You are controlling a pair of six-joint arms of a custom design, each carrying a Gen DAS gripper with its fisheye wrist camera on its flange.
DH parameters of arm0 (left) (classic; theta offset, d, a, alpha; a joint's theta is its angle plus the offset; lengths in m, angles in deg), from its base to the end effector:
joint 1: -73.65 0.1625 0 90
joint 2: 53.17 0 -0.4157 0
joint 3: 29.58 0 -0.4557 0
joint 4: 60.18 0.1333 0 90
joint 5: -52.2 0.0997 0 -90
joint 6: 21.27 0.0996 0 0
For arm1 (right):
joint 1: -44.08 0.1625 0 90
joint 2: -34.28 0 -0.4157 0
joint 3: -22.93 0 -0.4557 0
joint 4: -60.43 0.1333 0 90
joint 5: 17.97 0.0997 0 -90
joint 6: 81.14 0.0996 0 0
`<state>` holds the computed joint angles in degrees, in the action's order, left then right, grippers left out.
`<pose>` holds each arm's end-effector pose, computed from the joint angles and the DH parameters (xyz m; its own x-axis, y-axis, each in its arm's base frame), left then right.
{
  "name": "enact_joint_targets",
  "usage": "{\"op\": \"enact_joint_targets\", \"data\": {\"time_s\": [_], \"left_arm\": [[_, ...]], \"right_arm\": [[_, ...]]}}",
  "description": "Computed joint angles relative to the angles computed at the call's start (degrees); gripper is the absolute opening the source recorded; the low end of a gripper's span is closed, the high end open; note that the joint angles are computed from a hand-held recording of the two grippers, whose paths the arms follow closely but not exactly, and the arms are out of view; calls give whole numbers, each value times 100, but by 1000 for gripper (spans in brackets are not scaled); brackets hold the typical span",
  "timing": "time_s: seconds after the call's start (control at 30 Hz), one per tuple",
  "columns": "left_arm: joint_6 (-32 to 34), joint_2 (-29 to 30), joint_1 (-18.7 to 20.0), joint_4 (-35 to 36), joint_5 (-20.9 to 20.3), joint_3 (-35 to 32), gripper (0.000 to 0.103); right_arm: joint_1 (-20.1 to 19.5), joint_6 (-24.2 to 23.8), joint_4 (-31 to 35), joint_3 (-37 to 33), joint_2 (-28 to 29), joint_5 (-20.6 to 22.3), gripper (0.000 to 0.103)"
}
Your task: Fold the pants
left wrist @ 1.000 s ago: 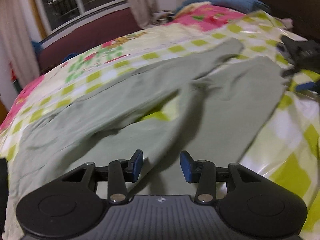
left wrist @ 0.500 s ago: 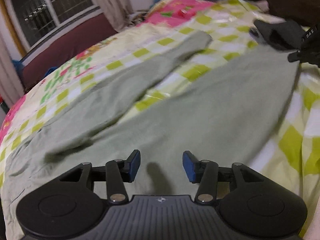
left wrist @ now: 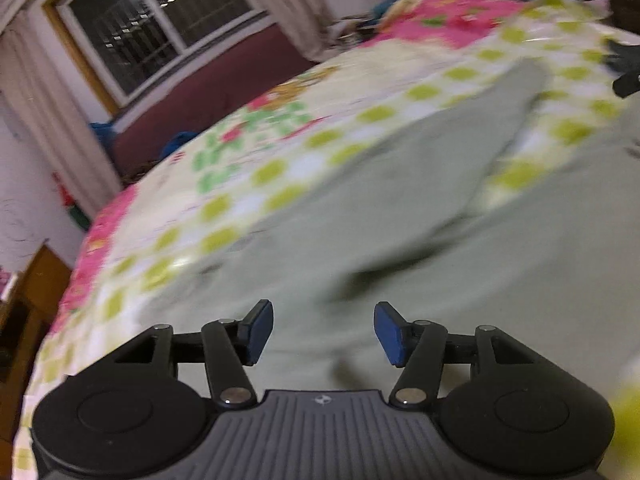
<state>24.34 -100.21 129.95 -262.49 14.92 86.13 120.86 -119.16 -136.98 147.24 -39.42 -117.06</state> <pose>-0.1355 -0.5862 0.0674 -0.2787 0.3458 -0.8960 0.8587 0.5075 -0.0713 -0.0097 -0.5552 0.2389 -0.8106 -0.0490 0.5835 -0.4748 0.6383 -0.6059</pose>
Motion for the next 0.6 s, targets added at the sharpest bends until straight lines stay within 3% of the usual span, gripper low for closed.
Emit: {"op": "enact_joint_targets", "data": {"time_s": [0.17, 0.33, 0.47, 0.6], "left_arm": [[1315, 252, 989, -278, -196, -1213, 70], [1049, 148, 1508, 852, -433, -2050, 70], [1044, 210, 1741, 1908, -678, -2726, 70], [782, 299, 1911, 3240, -794, -3307, 71]], "right_arm": [[865, -1290, 1947, -2457, 2015, -550, 45], [1321, -2071, 3314, -4545, 3586, -1061, 48], [1417, -2226, 3945, -5472, 4215, -1222, 52], [1492, -2209, 4868, -6296, 4688, -1661, 56]]}}
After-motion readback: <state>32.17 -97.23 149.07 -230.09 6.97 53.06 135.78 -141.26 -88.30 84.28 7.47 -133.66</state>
